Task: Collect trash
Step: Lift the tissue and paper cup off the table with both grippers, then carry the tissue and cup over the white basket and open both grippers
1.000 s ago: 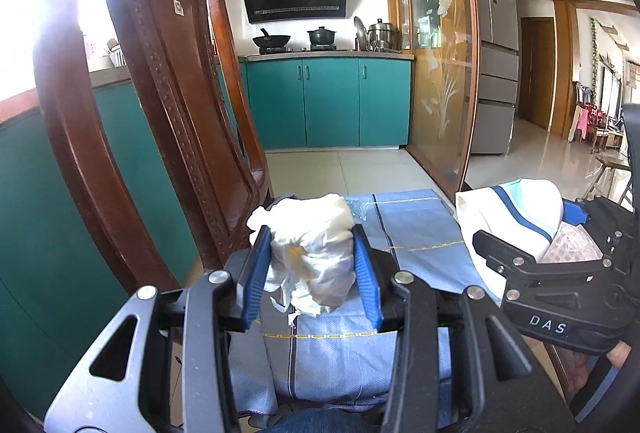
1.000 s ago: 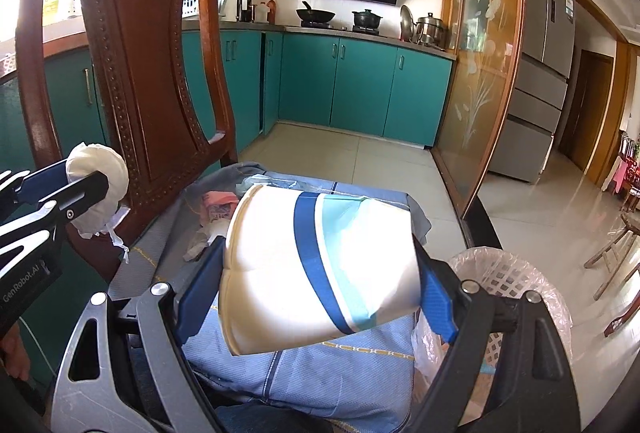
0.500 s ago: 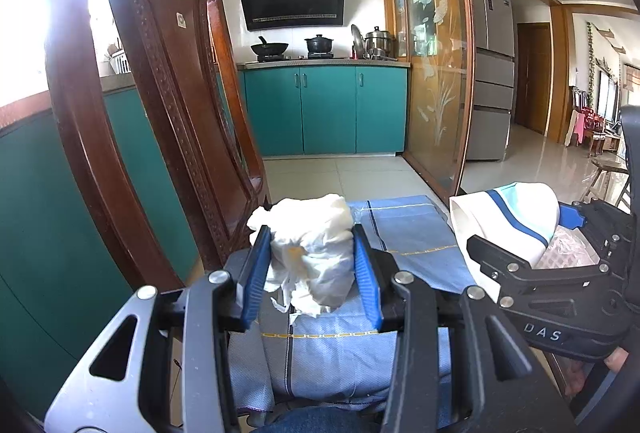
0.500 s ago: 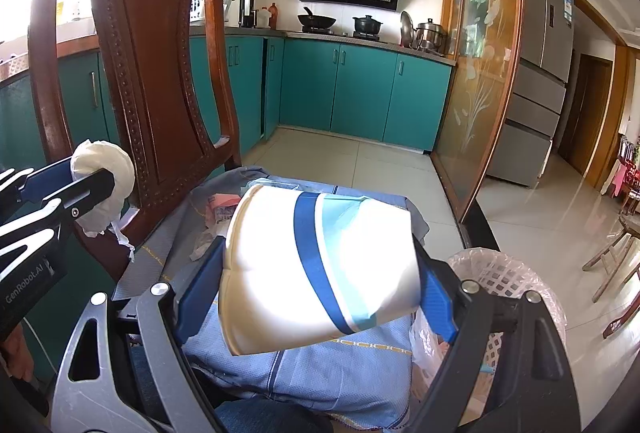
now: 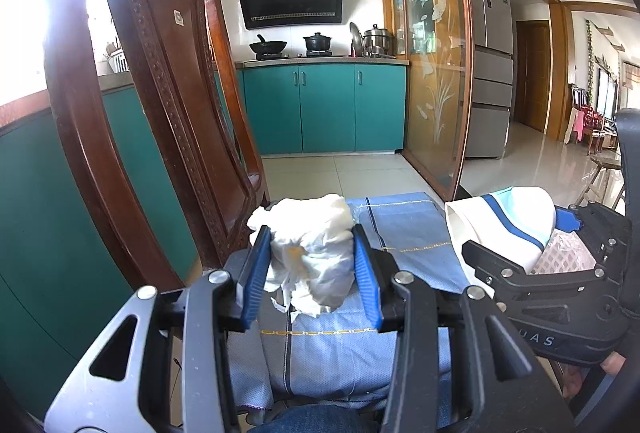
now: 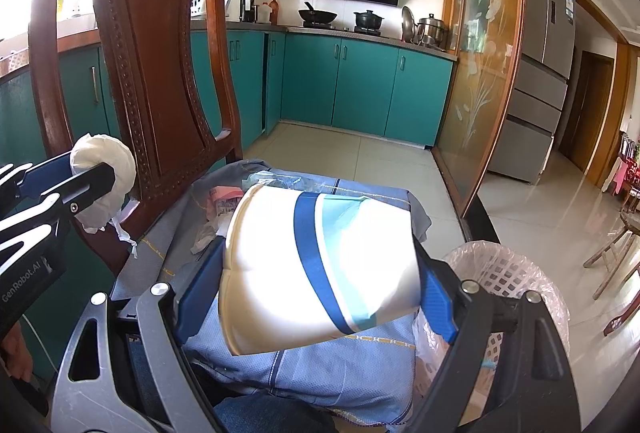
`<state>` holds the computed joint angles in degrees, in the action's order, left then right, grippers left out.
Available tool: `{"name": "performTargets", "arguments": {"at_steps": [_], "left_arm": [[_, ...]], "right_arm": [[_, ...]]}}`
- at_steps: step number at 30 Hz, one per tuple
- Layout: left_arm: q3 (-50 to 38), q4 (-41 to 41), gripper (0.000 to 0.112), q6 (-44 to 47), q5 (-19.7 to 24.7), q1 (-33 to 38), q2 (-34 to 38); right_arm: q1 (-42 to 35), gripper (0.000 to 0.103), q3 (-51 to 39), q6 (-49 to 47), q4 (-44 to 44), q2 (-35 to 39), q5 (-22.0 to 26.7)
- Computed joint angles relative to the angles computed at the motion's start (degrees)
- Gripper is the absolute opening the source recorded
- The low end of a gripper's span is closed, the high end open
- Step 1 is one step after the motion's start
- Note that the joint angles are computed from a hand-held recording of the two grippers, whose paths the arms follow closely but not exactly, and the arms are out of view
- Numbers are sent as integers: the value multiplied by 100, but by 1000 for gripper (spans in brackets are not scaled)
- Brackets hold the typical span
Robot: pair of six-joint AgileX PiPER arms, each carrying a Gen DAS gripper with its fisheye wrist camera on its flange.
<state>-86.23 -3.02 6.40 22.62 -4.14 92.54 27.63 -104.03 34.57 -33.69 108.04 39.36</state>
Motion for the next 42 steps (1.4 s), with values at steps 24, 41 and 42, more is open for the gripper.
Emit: {"name": "performTargets", "arguments": {"at_steps": [24, 41, 42], "left_arm": [[-519, -593, 41, 704, 373, -87, 434], [-2943, -3171, 41, 3075, 1626, -1441, 2617], [-3354, -3111, 41, 2913, 1864, -1501, 2897]], "right_arm": [[-385, 84, 340, 132, -185, -142, -109], [-2834, 84, 2166, 374, 242, -1158, -693], [-2936, 84, 2211, 363, 321, -1148, -718]]}}
